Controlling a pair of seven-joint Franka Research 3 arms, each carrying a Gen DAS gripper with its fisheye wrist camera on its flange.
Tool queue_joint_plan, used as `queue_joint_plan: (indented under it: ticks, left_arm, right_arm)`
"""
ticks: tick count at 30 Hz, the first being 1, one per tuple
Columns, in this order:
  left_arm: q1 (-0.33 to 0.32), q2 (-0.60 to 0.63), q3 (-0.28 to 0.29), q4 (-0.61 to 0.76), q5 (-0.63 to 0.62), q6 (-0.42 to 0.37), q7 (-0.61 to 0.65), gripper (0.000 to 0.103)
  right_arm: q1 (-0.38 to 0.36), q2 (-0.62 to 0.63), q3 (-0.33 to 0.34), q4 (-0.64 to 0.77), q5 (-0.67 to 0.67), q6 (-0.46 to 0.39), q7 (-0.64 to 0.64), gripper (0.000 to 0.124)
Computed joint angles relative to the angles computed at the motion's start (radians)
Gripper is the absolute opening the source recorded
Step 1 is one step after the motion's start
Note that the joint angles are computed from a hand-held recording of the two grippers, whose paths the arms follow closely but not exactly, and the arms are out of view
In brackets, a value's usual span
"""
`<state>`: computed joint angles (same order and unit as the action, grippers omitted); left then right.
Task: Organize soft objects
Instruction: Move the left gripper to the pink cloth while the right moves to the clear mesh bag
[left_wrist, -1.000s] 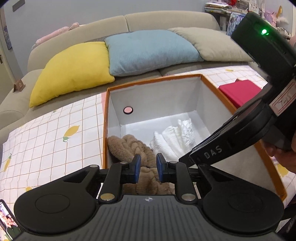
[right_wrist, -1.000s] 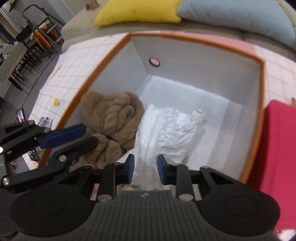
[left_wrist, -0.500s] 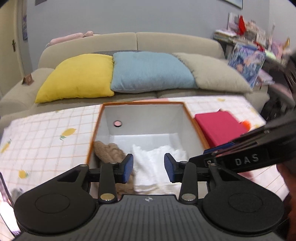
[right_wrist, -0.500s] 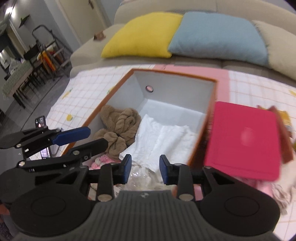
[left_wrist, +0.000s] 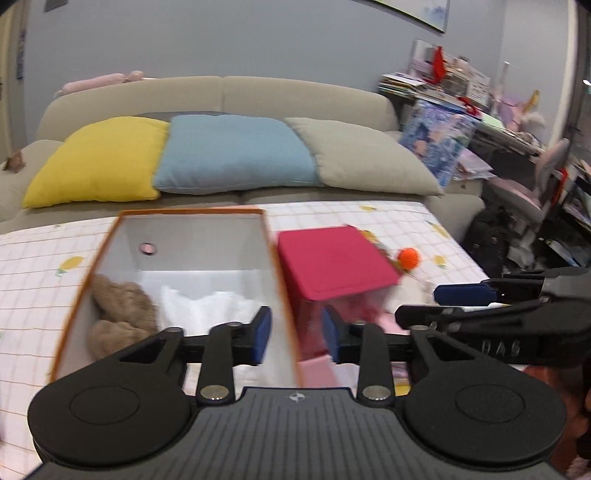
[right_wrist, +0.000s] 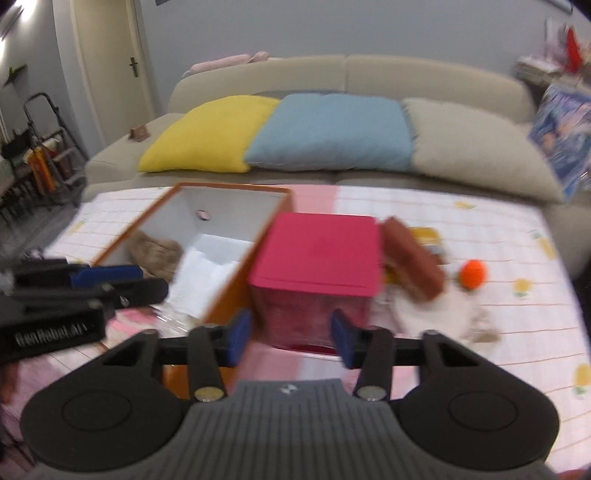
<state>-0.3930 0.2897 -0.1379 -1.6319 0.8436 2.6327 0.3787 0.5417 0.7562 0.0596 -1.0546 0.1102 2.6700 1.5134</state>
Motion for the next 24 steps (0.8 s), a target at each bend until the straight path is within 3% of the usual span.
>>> queue_joint_plan:
  ticks: [3, 5, 11, 13, 19, 21, 23, 24]
  left_arm:
    - [-0.003, 0.05, -0.018, 0.055, -0.045, 0.023, 0.058, 0.028]
    - [-0.005, 0.084, -0.025, 0.09, -0.09, 0.048, 0.089, 0.026]
    - [-0.026, 0.182, -0.035, 0.201, -0.221, 0.064, 0.185, 0.025]
    - [-0.036, 0.216, -0.038, 0.244, -0.264, 0.044, 0.238, 0.025]
    - [-0.064, 0.315, -0.026, 0.368, -0.364, -0.02, 0.302, 0.025]
    - [-0.077, 0.37, -0.016, 0.443, -0.383, -0.072, 0.322, 0.032]
    - [-0.082, 0.422, -0.017, 0.509, -0.408, -0.109, 0.355, 0.057]
    - [-0.08, 0.443, -0.021, 0.533, -0.425, -0.118, 0.376, 0.06]
  right_arm:
    - [0.014, -0.09, -0.049, -0.188, -0.049, 0.136, -0.002, 0.057]
    - [0.028, -0.115, -0.085, -0.243, -0.083, 0.161, 0.024, 0.057]
    - [0.02, -0.121, -0.134, -0.259, -0.098, 0.125, 0.194, 0.057]
    - [-0.001, -0.09, -0.131, -0.19, -0.105, 0.042, 0.222, 0.057]
    - [-0.024, -0.055, -0.145, -0.164, -0.153, 0.013, 0.298, 0.056]
    - [-0.041, -0.048, -0.13, -0.169, -0.14, 0.006, 0.319, 0.052]
    - [-0.061, -0.025, -0.109, -0.145, -0.119, -0.021, 0.326, 0.049]
    - [-0.07, -0.012, -0.099, -0.125, -0.107, -0.04, 0.326, 0.049]
